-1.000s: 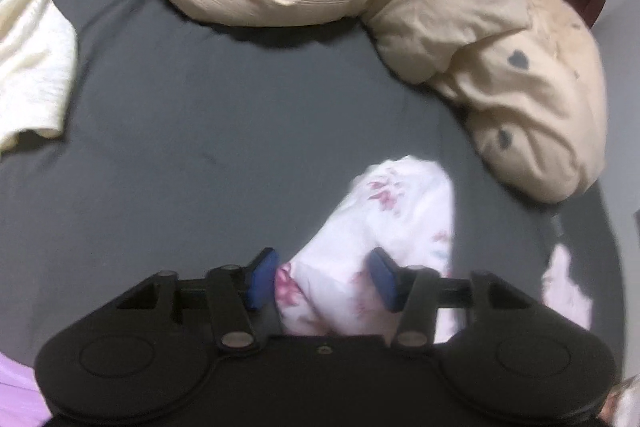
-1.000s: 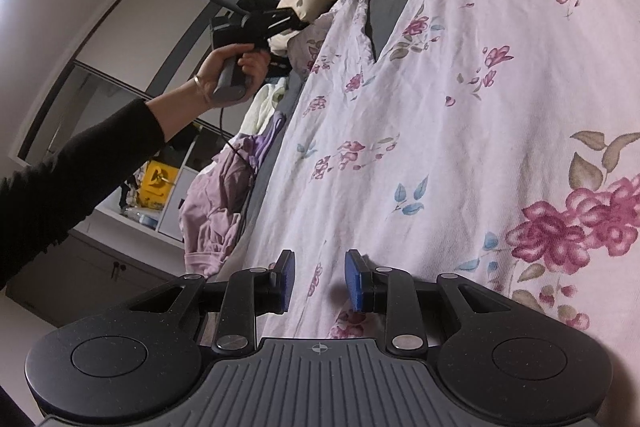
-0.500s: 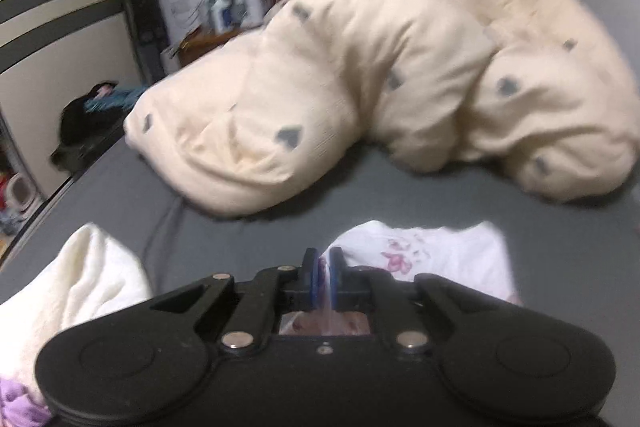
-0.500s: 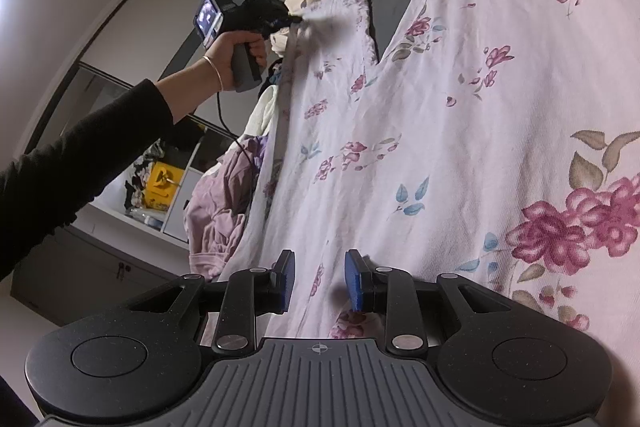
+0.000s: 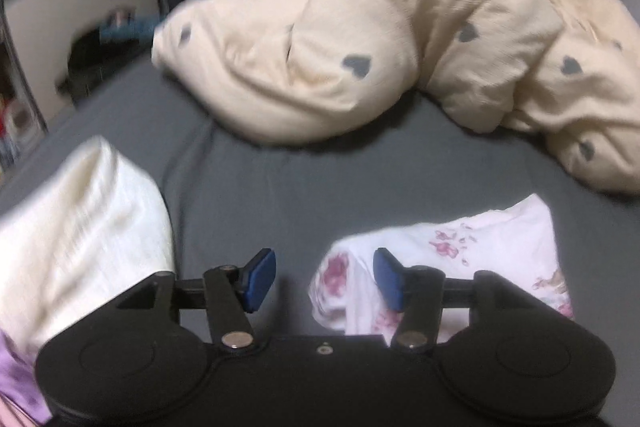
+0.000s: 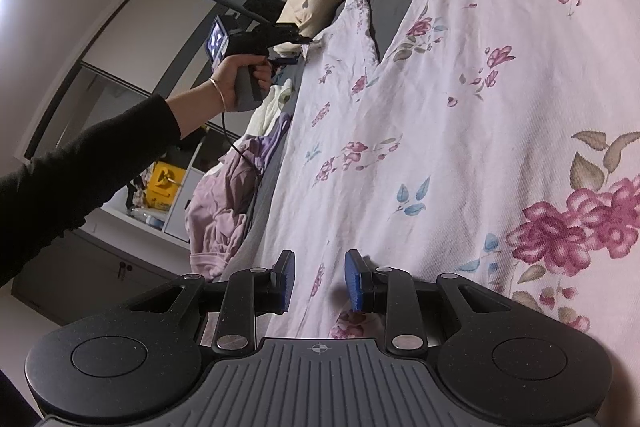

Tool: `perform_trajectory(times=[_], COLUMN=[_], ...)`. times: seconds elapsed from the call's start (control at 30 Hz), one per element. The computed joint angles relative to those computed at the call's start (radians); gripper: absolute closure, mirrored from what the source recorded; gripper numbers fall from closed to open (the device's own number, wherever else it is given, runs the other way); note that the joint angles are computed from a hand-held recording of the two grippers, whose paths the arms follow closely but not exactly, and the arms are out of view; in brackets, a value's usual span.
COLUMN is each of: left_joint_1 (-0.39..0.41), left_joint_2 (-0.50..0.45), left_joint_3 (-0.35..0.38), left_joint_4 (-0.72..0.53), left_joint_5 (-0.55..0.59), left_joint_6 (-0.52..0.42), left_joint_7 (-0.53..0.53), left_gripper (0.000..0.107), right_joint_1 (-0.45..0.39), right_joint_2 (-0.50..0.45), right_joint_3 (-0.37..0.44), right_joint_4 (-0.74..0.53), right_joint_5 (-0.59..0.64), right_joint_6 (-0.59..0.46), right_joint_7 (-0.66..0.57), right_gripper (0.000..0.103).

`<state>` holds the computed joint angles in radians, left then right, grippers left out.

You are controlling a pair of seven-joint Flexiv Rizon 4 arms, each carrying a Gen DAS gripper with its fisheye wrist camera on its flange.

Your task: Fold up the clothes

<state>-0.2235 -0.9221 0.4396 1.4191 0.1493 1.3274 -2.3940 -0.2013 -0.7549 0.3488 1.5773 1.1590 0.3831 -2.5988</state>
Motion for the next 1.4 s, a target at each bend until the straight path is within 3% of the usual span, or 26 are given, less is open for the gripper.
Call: perform_trajectory(times=[0.17,0.23,0.27,0.4,0.43,0.5,0.57,0.6,0.73,0.93,1.0,1.13,1.23,1.3,1.33,1.4], left_joint_1=[0.059,0.029,-0.002,-0.127,-0.158,-0.197,-0.199,-0.192,-0.216,-0.117,-0.057,0.015,0.044,0.035,0.029,0.002], left_joint_2=[-0.014,-0.033,-0.048,-0.13,-0.15,-0.167,-0.156,-0.151,-0.151,-0.067,-0.036,-0.026,-0.038,-0.051,-0.057,-0.073], left_joint_3=[-0.086,-0.049,-0.005,0.21,0.27,0.316,0.307,0.298,0.338,0.182,0.093,-0.01,-0.06,-0.052,-0.041,0.001], left_joint_4=[0.03,0.017,0.005,-0.017,-0.027,-0.033,-0.075,-0.087,-0.075,-0.025,0.005,0.037,0.025,0.018,0.015,0.016], left_joint_5=[-0.075,-0.098,-0.098,-0.077,-0.064,-0.138,-0.18,-0.181,-0.145,-0.105,-0.106,-0.12,-0.16,-0.181,-0.188,-0.192], left_joint_6=[0.109,0.122,0.138,0.388,0.412,0.299,0.041,-0.025,-0.1,-0.066,-0.01,0.123,0.139,0.157,0.172,0.249], left_joint_7=[0.012,0.004,-0.006,-0.032,-0.056,0.003,0.051,0.048,-0.051,-0.02,-0.006,-0.029,0.009,0.012,0.014,0.016], left_gripper=[0.093,0.101,0.102,0.102,0.101,0.094,0.088,0.088,0.055,0.044,0.042,0.043,0.068,0.084,0.097,0.1], right_joint_1=[0.001,-0.001,-0.002,-0.006,-0.006,-0.005,-0.004,-0.004,-0.003,0.001,0.001,0.004,0.003,0.001,0.0,-0.002], right_joint_2=[-0.001,-0.003,-0.004,-0.006,-0.006,-0.005,-0.006,-0.006,-0.004,-0.002,-0.001,0.001,-0.001,-0.004,-0.005,-0.007], right_joint_3=[0.001,0.002,0.002,0.002,0.002,0.001,0.001,0.001,0.0,0.0,0.0,0.001,0.001,0.002,0.002,0.002], right_joint_4=[0.0,0.0,-0.001,-0.002,-0.001,0.0,-0.001,-0.001,0.001,0.001,0.001,0.004,0.003,0.001,0.0,-0.002], right_joint_5=[0.003,0.005,0.005,0.008,0.009,0.009,0.009,0.009,0.009,0.007,0.007,0.008,0.009,0.01,0.011,0.011], right_joint_6=[0.002,-0.001,-0.004,-0.011,-0.011,-0.01,-0.011,-0.011,-0.009,-0.003,-0.001,0.004,0.001,-0.004,-0.006,-0.01], right_joint_7=[-0.005,-0.009,-0.011,-0.011,-0.012,-0.013,-0.013,-0.013,-0.014,-0.013,-0.014,-0.019,-0.018,-0.017,-0.018,-0.017], right_gripper=[0.075,0.075,0.075,0.075,0.075,0.075,0.075,0.075,0.075,0.075,0.075,0.075,0.075,0.075,0.075,0.075])
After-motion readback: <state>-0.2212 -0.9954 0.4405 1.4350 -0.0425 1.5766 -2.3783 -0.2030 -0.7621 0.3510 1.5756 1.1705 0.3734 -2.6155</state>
